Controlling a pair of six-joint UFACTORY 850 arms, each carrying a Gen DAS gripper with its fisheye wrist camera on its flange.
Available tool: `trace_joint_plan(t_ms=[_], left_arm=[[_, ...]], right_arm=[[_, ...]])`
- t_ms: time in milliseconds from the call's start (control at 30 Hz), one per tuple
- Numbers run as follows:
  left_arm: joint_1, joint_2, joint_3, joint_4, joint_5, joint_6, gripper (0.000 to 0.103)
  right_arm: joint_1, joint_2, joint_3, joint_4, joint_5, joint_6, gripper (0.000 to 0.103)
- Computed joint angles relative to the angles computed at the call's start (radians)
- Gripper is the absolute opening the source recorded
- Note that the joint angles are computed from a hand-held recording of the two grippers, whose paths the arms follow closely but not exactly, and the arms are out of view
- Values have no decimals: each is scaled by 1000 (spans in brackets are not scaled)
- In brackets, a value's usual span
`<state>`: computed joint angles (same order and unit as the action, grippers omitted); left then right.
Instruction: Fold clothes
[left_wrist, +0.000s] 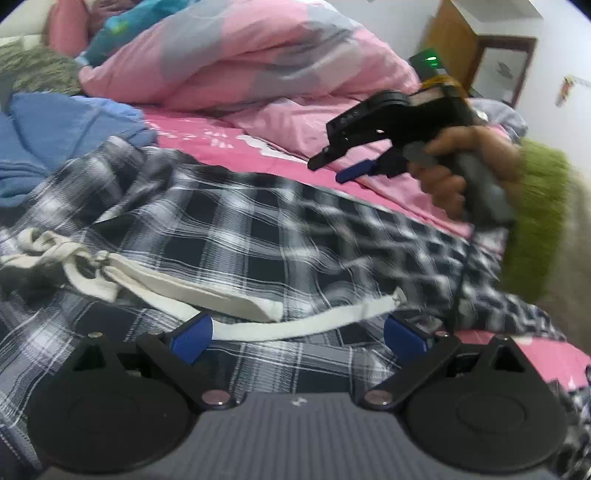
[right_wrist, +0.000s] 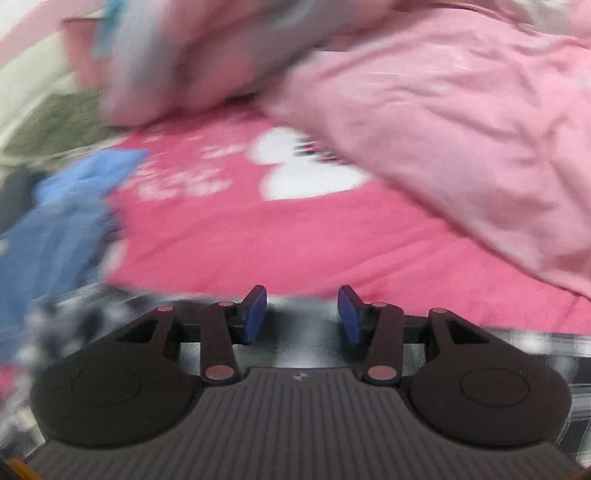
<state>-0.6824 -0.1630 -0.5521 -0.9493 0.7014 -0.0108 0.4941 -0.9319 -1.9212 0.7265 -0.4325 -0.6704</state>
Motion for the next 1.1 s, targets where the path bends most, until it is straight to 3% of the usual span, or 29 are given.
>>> trace_joint_plan(t_ms=[100, 200, 333, 433, 533, 600, 667, 733, 933, 1100], left_arm=[[8, 14, 17, 20, 9, -69, 100], [26, 26, 40, 91, 17, -156, 100], [74, 50, 83, 252, 48, -330, 100], [79, 68, 112, 308, 101, -416, 100], [57, 79, 130, 345, 184, -407, 100], [43, 81, 134, 372, 223, -386, 101], [29, 75, 130, 382, 238, -362, 101], [25, 60, 115, 380, 219, -343, 101], [43, 16, 63, 364, 101, -312, 101], [66, 10, 81, 414, 109, -388, 101]], right_arm=[[20, 16, 9, -16, -113, -57, 43], [70, -49, -74, -91, -176, -48, 43], [125, -196, -269, -161, -126, 33, 49], [115, -225, -317, -39, -91, -8, 49], [78, -121, -176, 88, -29, -95, 49], [34, -1, -16, 231, 26, -262, 49], [-24, 98, 108, 300, 41, -318, 50], [-84, 182, 201, 328, 43, -332, 50], [-244, 382, 509, 183, 48, -284, 50], [-296, 451, 767, 157, 201, -344, 49]])
